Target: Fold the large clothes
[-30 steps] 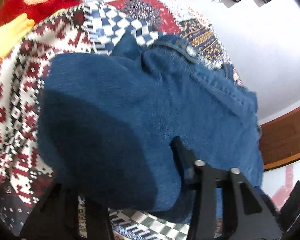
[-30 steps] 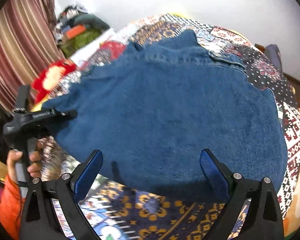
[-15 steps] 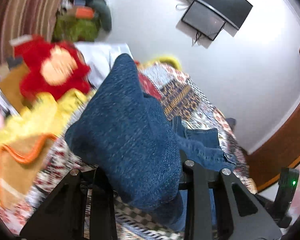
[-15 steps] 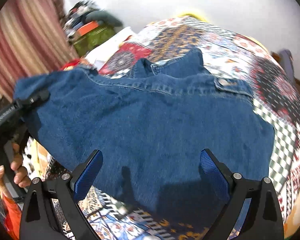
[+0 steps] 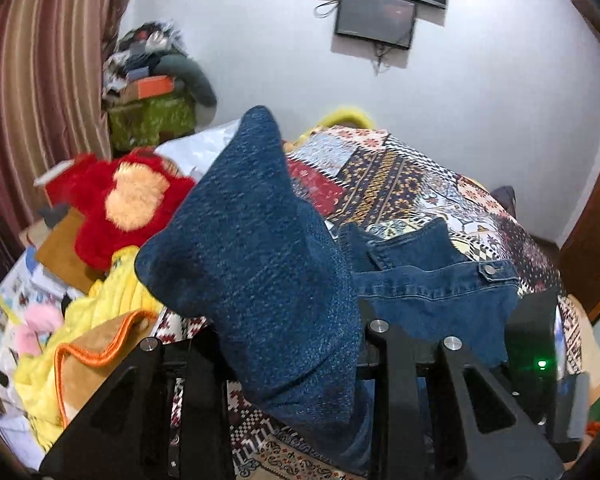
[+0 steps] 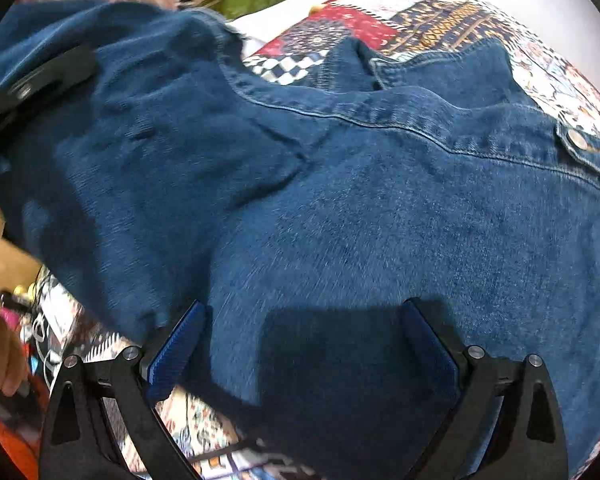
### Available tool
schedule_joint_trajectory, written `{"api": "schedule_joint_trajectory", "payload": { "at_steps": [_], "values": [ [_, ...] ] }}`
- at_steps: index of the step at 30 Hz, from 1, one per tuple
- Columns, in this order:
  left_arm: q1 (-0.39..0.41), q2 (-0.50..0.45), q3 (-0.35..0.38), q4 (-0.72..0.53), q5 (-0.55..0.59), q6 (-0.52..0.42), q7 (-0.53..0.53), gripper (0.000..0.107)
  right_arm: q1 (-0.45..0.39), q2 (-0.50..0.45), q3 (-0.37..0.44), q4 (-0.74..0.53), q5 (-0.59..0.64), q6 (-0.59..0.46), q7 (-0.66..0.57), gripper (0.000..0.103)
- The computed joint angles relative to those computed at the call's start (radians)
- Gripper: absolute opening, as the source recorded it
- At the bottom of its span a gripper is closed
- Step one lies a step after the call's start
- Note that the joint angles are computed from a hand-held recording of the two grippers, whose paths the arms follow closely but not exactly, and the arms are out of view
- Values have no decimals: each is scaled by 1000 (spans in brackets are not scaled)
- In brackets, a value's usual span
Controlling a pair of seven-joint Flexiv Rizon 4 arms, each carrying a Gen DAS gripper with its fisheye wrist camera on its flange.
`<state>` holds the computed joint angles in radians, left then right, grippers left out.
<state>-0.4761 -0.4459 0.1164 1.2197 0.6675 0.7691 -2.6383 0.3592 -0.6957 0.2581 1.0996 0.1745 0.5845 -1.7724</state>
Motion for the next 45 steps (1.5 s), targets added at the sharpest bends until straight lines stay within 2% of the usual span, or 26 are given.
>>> {"api": "schedule_joint_trajectory", "payload": {
  "at_steps": [1, 4, 6, 9, 12, 15, 19, 21, 26, 30, 32, 33, 34, 36, 37, 41, 43, 45],
  "values": [
    [-2, -13, -5, -23, 6, -2, 21, 30, -13, 8, 6, 1, 14, -7, 0, 97],
    [-16, -58, -15, -100, 12, 0, 89, 30, -56, 81, 1, 97, 63, 104, 30, 97],
    [-37, -99, -13, -171, 17, -9, 141, 29, -107, 129, 15, 146, 113, 147, 16, 97],
    [-76, -179, -5, -308, 18, -23, 233, 27, -157, 200, -4, 228, 147, 212, 47, 97],
    [-93, -263, -14, -432, -21, 9, 329, 25, -187, 263, -49, 309, 128, 279, 112, 97],
    [-105, -372, -44, -589, -86, 9, 471, 25, -223, 313, -82, 369, 99, 309, 173, 97],
    [-122, -495, -91, -741, -202, -60, 668, 25, -271, 373, -105, 438, 89, 329, 228, 97],
    [-143, -525, -82, -768, -234, -104, 735, 25, -286, 403, -111, 475, 86, 344, 250, 97],
    [-180, -530, -47, -722, -305, -189, 860, 27, -316, 449, -120, 526, 96, 340, 277, 97],
    [-214, -492, 0, -638, -297, -218, 840, 32, -317, 464, -122, 545, 95, 338, 277, 97],
    [-216, -472, -1, -610, -303, -226, 821, 37, -317, 473, -120, 551, 98, 341, 265, 97],
    [-207, -457, -17, -590, -322, -224, 816, 48, -315, 478, -120, 554, 97, 343, 260, 97],
    [-185, -435, -51, -550, -362, -200, 818, 65, -312, 478, -119, 552, 97, 344, 254, 97],
    [-149, -383, -103, -459, -436, -134, 812, 78, -308, 481, -116, 546, 100, 339, 240, 97],
    [-148, -366, -106, -432, -449, -115, 804, 82, -305, 484, -114, 542, 103, 338, 231, 97],
    [-147, -249, -82, -280, -439, -44, 735, 86, -291, 477, -98, 510, 130, 327, 182, 97],
    [-139, -182, -59, -199, -415, -5, 679, 96, -279, 463, -91, 486, 138, 316, 162, 97],
    [-129, -143, -42, -154, -382, 13, 631, 99, -263, 439, -83, 454, 139, 301, 145, 97]
  ]
}}
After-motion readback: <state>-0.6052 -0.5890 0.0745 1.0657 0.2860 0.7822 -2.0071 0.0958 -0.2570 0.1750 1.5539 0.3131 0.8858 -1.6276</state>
